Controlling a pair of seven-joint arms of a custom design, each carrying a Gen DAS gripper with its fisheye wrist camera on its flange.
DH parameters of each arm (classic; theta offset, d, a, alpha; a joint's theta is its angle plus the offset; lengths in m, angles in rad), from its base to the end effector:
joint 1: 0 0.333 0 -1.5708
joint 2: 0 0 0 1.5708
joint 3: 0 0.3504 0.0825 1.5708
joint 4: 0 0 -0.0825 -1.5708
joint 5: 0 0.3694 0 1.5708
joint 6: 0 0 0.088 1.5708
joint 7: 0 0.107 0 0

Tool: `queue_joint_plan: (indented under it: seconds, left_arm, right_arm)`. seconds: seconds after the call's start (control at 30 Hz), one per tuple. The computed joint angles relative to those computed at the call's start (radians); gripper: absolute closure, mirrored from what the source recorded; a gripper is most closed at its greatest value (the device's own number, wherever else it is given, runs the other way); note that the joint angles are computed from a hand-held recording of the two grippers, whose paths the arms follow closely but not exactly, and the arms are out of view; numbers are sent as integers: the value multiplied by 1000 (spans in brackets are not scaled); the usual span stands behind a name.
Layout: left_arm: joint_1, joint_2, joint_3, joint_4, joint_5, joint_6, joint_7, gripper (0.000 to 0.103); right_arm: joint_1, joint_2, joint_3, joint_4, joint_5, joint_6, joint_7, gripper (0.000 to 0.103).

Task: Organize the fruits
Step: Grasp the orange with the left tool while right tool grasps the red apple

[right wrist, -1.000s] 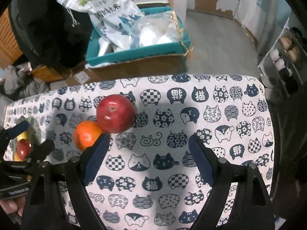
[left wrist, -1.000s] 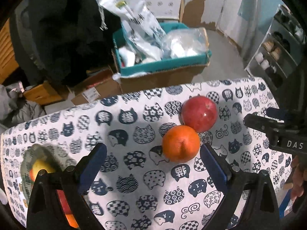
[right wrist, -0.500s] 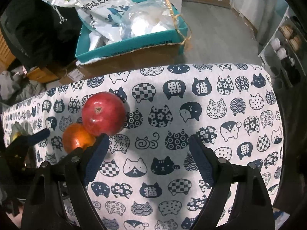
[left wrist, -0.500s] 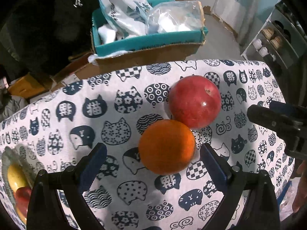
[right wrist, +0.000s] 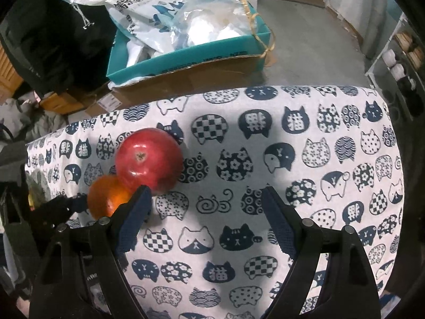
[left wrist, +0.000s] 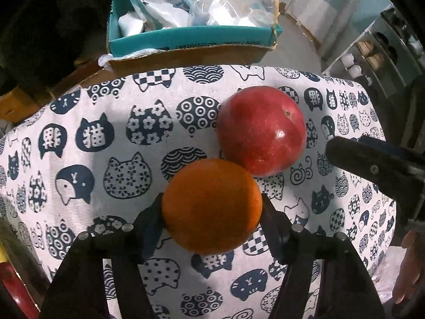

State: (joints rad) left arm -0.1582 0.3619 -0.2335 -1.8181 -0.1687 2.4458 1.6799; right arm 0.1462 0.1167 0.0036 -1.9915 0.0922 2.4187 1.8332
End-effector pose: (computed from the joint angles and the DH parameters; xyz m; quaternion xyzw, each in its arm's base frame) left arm 0.6194 -0.2384 0.4134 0.5610 -0.8104 0.1689 0.0004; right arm 0.5920 0.0897 0.4782 -0.6355 0.7557 -0.0547 0.1488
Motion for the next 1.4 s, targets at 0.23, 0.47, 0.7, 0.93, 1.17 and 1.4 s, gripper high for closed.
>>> queue_joint_plan:
  seconds: [0.23, 0.47, 0.7, 0.93, 1.17, 1.4]
  left_arm:
    - [16, -17, 28, 1, 27, 29, -29, 35]
    - [43, -16, 50, 6, 60, 40, -57, 35]
    - [75, -23, 47, -7, 36, 42, -51, 35]
    - [94, -38, 42, -22, 4, 45, -28, 35]
    - [101, -67, 46, -49, -15, 56, -17, 35]
    - [110, -116, 52, -93, -31, 78, -4, 35]
  right_arm:
    - [5, 56, 20, 53, 70, -4, -62, 18]
    - [16, 127, 28, 124, 103, -27, -75, 18]
    - [27, 189, 31, 182, 91, -54, -59, 18]
    - [54, 213, 21, 201, 25, -58, -32, 28]
    - [78, 185, 7, 151, -64, 0, 9, 29]
    - [88, 128, 9, 72, -120, 71, 45, 29]
